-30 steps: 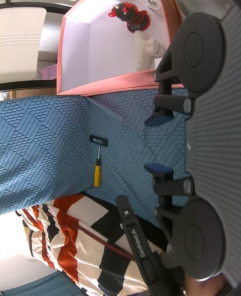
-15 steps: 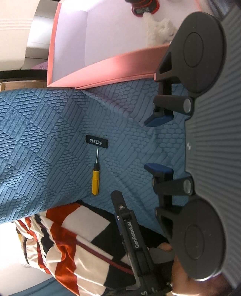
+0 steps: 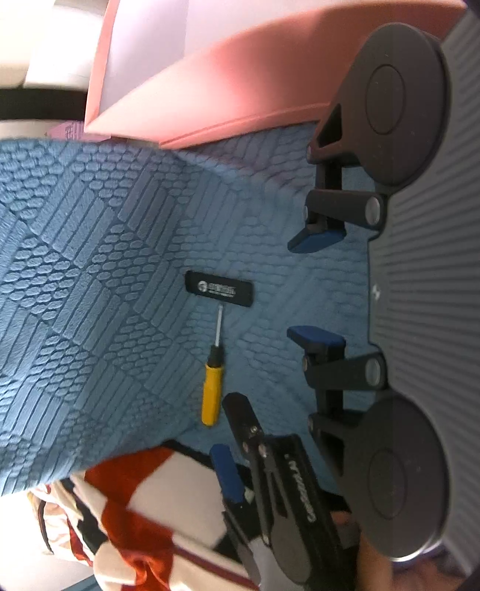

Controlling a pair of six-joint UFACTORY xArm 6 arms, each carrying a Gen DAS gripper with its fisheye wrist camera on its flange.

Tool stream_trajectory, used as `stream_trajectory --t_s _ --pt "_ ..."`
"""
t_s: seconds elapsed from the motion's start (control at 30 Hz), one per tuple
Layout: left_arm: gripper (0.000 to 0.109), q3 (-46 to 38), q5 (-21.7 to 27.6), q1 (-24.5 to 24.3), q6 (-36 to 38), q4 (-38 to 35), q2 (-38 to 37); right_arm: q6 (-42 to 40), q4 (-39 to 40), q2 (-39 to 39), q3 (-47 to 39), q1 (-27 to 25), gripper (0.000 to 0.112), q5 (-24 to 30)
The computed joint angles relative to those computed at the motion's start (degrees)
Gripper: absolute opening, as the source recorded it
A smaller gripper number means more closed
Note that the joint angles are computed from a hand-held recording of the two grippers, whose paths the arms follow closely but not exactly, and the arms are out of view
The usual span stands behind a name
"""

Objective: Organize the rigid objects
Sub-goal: 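Close the right tool on the black USB stick while the left tool grasps the yellow screwdriver, then lift the black USB stick with the right tool while the left tool lifts the screwdriver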

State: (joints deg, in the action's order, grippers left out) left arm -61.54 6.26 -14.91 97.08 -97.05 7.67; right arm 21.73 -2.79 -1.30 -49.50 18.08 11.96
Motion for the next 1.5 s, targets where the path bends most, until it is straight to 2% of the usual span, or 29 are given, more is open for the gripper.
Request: stream_trajectory --t_s 0.07,0.13,0.2,0.3,0.37,0.4,0.5,0.67,0.73,0.77,0.8,0.9,1.07,1.13,1.17,1.23,1.3,1.4,1.5 --pt "0.074 -1.6 2.3 0.8 -4.7 5.0 2.0 -1.4 2.4 3.7 -2.5 -0.1 0.047 -1.4" --pt "0.074 -4.1 2.0 0.9 -5.1 7.3 4.4 0.7 1.1 7.4 -5.2 -0.3 0.047 -2.4" --pt "0.074 -6.4 2.4 1.7 -9.7 12.1 6.9 1.9 -0.1 10.3 -7.7 -0.6 0.047 -2.7" --pt "0.074 -8.5 5.5 3.6 -19.9 22.7 9.3 0.6 0.3 13.4 -10.2 -0.7 0.047 -4.9" --pt "0.074 -9.6 6.9 4.4 -25.9 30.3 10.5 2.6 -3.0 14.9 -12.0 -1.1 0.047 -4.5" --pt "0.074 -10.0 7.7 4.8 -30.1 35.1 11.1 1.4 -1.8 15.5 -12.5 -1.0 0.047 -4.8" --pt "0.074 -11.4 9.6 5.0 -34.5 42.6 12.7 -2.3 0.6 16.9 -13.8 -0.8 0.047 -4.2" --pt "0.075 -11.4 7.1 4.1 -41.8 59.4 14.2 2.5 -8.6 18.0 -14.9 -1.0 0.043 -3.6" --pt "0.075 -11.6 8.2 4.3 -44.7 68.1 14.3 5.6 -13.6 18.1 -15.5 -1.2 0.034 -2.3" --pt "0.075 -12.0 9.0 4.5 -46.0 72.1 14.5 6.3 -14.7 18.1 -15.7 -1.2 0.027 -1.9" --pt "0.075 -12.2 9.5 4.7 -47.6 76.1 14.6 6.3 -14.3 17.9 -15.5 -1.2 0.026 -1.7" --pt "0.075 -14.3 14.1 5.5 -48.7 80.3 14.9 5.7 -13.0 16.9 -14.4 -1.4 0.026 -1.3" --pt "0.073 -19.5 20.9 6.8 -55.2 87.5 16.7 1.6 -8.0 14.5 -12.0 -1.9 0.026 -1.4" --pt "0.066 -21.5 23.0 7.0 -57.5 89.7 17.2 -0.2 -5.8 13.3 -10.9 -2.0 0.026 -1.4" --pt "0.054 -22.1 23.1 7.1 -59.2 91.4 17.4 -1.0 -5.0 12.7 -10.3 -2.2 0.026 -1.4" --pt "0.038 -23.6 24.6 7.2 -61.0 92.6 17.7 -1.7 -4.1 11.5 -9.2 -2.3 0.026 -1.4" --pt "0.022 -24.4 26.9 7.4 -59.0 91.1 17.3 -3.2 -2.9 10.1 -8.3 -2.5 0.025 -1.0" --pt "0.01 -24.2 29.2 7.6 -56.4 90.2 16.2 -3.7 -1.6 8.1 -6.5 -2.6 0.025 -1.9" --pt "0.007 -24.4 33.6 7.7 -53.8 88.3 15.4 -8.2 4.0 6.6 -4.7 -2.3 0.025 -2.3"
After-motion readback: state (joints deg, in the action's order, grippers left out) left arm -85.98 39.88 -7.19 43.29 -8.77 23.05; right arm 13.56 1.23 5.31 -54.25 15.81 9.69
